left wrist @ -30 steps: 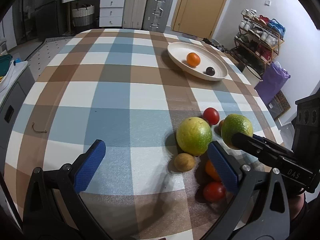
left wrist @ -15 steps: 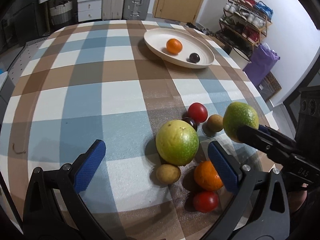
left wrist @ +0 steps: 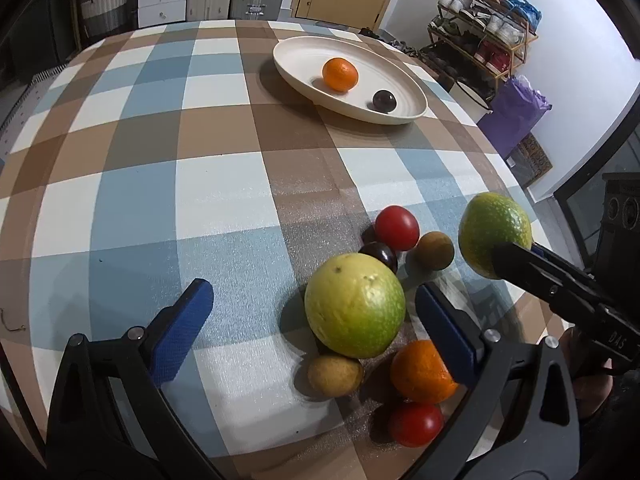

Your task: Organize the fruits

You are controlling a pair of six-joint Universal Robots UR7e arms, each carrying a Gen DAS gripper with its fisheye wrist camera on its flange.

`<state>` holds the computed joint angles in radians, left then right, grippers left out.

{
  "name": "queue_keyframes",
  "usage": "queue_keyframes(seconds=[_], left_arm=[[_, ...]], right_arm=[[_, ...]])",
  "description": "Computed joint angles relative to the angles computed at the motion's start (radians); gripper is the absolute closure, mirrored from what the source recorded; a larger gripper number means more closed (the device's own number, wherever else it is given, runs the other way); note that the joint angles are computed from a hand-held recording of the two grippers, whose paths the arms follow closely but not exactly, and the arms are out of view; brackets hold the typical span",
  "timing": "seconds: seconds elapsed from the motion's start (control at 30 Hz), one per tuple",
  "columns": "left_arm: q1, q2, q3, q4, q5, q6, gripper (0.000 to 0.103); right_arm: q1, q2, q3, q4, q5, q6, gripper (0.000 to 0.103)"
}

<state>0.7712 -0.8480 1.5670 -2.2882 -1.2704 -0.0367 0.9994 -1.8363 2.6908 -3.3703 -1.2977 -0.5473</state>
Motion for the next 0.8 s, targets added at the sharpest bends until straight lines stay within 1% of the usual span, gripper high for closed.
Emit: queue_keyframes(seconds=[0.1,0.17,0.2,0.27,0.3,0.33,0.37,0.43,0.53,0.8], left_arm=[[0.012,0.006,-0.013,0.008,-0.033,0.002,0.011],[0.019,0.008,-0.019,0.016,-0.052,0.004,0.019],[0.021,0.007,-0.017,0.013,-0.061,0.010,0.020],[0.025,0.004,-0.016,0.015,-0.085,0.017,0.031],[0.028,0.004,-0.018,0.019,-0.104,0.017,0.034],[0.030,0.003,-0.020,0.022,-0.119,0.017,0.044],[0.032,0.002,-0.021,0.024,-0.133,0.019,0.056],[0.027,0.001,-0.018,0.019,-0.121,0.026,0.056],[0.032,-0.005,-0.011,0.010,-0.133,0.023,0.057],[0.030,-0.029,0.005,-0.014,-0.127,0.023,0.057]], right_arm=[[0.002,0.001,-0.005,0.009,-0.004,0.001,0.054],[0.003,0.003,-0.010,0.012,-0.006,0.004,0.054],[0.003,0.005,-0.013,0.015,-0.007,0.005,0.054],[0.006,0.005,-0.014,0.018,-0.009,0.004,0.054],[0.008,0.006,-0.016,0.018,-0.011,0.005,0.054],[0.011,0.009,-0.018,0.018,-0.013,0.004,0.054],[0.015,0.010,-0.019,0.018,-0.016,0.004,0.054],[0.019,0.012,-0.021,0.018,-0.019,0.005,0.054],[0.026,0.015,-0.021,0.014,-0.026,0.003,0.054],[0.033,0.016,-0.019,-0.002,-0.032,0.003,0.054]])
